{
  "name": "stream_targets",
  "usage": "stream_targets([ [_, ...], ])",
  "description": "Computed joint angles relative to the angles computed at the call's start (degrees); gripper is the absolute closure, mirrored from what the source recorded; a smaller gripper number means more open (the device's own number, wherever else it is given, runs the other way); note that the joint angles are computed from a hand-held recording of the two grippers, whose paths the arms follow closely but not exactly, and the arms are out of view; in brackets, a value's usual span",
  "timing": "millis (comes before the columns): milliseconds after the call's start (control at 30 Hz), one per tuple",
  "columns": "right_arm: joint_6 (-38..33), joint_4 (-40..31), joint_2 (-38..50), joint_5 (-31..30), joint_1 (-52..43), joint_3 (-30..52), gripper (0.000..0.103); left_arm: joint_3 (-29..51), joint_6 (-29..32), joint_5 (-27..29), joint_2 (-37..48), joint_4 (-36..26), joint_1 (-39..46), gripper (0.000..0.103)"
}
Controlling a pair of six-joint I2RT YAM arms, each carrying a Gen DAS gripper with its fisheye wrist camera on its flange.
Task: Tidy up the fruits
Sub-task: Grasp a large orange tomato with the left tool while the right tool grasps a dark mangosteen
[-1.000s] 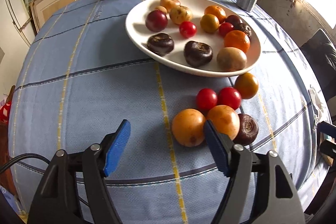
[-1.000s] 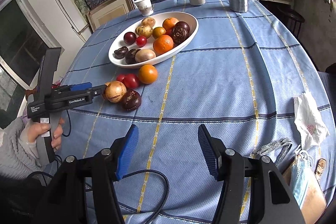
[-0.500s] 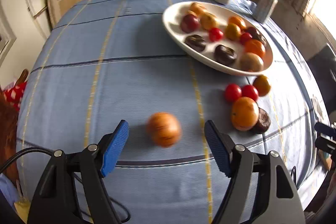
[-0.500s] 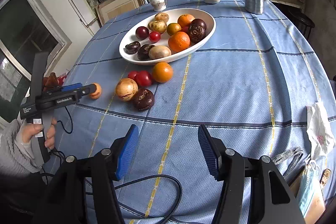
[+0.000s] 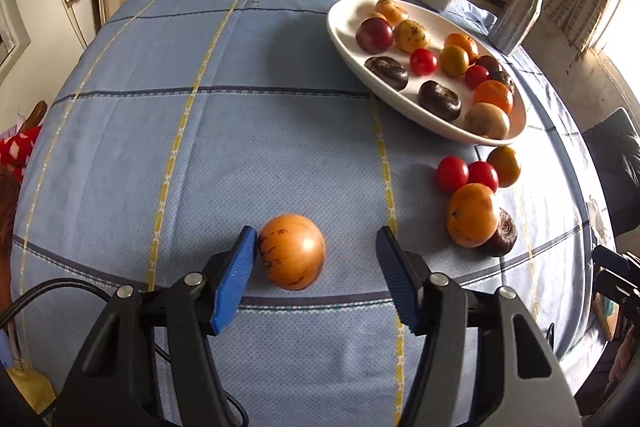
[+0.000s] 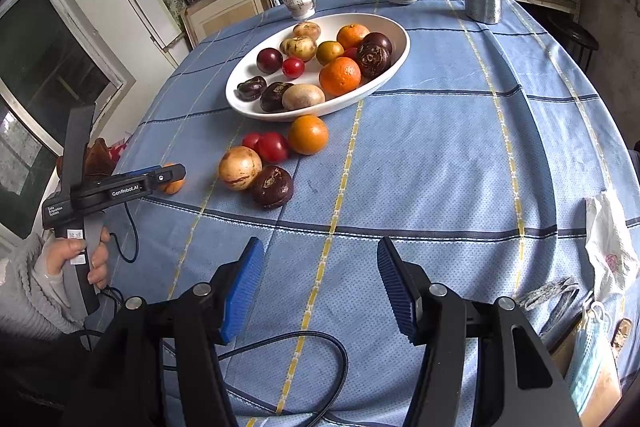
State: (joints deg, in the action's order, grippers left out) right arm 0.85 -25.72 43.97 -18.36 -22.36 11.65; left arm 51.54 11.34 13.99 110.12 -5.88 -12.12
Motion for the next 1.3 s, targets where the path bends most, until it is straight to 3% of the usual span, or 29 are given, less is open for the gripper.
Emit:
stream_targets([
  [167,-0.12,1.10,1.61,-0.46,-0.21,0.19,0.043,-0.12,-0.30,0.41,0.15,-0.73,1.61,0.052],
  [333,1.14,3.09,3.65,0.19,2.42,0.40,0.043,-1.12,-0.06,-0.08,0.11,-0.22,2.85,0.052],
  [500,2.11,5.24,6.17,0.71,4.48,0.77,0.043,-1.28,0.21,0.43,0.11,-0.05,4.04,0.064],
  [733,2.94,9.59,11.39,1.79,7.23,1.43,0.043,-1.81,0.17,0.77,0.18,1.20,4.39,0.065],
  [1033,3.27,25.69,33.39,5.94,14.39,7.35,0.047,-2.08,0.19,0.44,0.18,1.97,4.12,0.065],
  [1300,2.17,28.84,44.87,6.63,19.15,12.72,0.052,-1.55,0.12,-0.23,0.76,1.68,3.85,0.065],
])
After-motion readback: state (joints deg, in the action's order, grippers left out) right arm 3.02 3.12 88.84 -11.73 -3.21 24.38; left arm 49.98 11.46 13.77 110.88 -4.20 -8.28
